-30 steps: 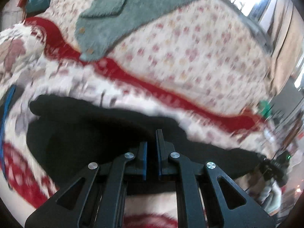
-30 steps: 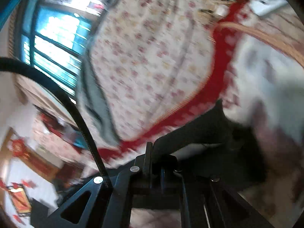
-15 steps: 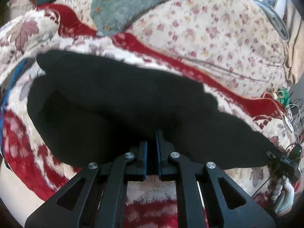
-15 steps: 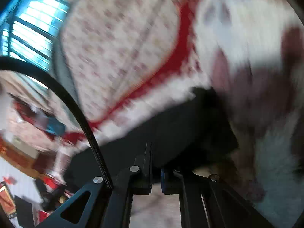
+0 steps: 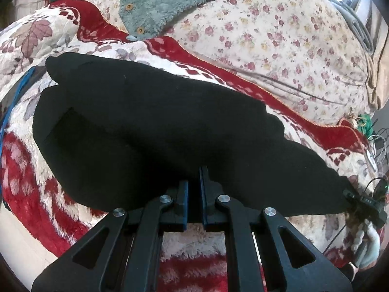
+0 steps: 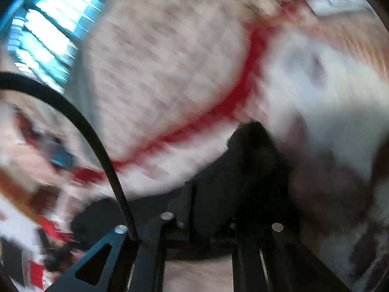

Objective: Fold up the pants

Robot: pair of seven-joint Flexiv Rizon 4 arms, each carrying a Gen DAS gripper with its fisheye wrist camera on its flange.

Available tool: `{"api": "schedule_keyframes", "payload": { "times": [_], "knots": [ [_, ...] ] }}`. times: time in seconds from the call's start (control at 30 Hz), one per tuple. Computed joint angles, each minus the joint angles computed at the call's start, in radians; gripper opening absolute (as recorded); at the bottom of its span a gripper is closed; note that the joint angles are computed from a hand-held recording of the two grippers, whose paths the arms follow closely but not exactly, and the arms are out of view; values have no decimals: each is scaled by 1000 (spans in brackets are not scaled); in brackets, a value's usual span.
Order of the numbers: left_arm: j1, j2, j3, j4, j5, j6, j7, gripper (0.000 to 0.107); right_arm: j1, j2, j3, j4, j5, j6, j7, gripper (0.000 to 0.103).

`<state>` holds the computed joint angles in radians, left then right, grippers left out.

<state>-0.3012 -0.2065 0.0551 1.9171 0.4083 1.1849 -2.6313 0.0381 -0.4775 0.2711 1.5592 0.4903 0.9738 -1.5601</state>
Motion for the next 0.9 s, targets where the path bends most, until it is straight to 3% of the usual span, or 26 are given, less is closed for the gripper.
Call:
{"api": "schedule_keyframes", "payload": {
  "times": [0.43, 0.5, 0.57, 0.63, 0.67, 0.7, 0.83, 0.9],
  "knots": [
    [22, 63, -10, 65, -30, 38, 25, 8, 64, 194, -37, 207, -103, 167, 78, 14],
    [28, 85, -13, 81, -25, 44, 21, 8, 42, 212, 8, 206, -18, 214, -7, 14],
    [14, 127, -4, 68, 79, -19, -62, 8, -36, 201, 112, 130, 210, 173, -235, 17],
    [19, 175, -14, 65, 187, -78, -149, 8, -90, 175, 183, 49, 394, 53, -440, 40],
    [31, 196, -19, 82, 196, -73, -160, 8, -87, 164, 196, 29, 430, 15, -495, 46],
    [46, 215, -23, 103, 185, -62, -154, 8, -73, 154, 201, 15, 447, -6, -532, 48],
    [103, 282, -29, 194, 105, -35, -104, 26, 56, 95, 200, -41, 421, -43, -632, 49],
    [131, 303, -39, 219, 97, -35, -96, 27, 130, 61, 192, -72, 396, -47, -671, 49]
  ]
}}
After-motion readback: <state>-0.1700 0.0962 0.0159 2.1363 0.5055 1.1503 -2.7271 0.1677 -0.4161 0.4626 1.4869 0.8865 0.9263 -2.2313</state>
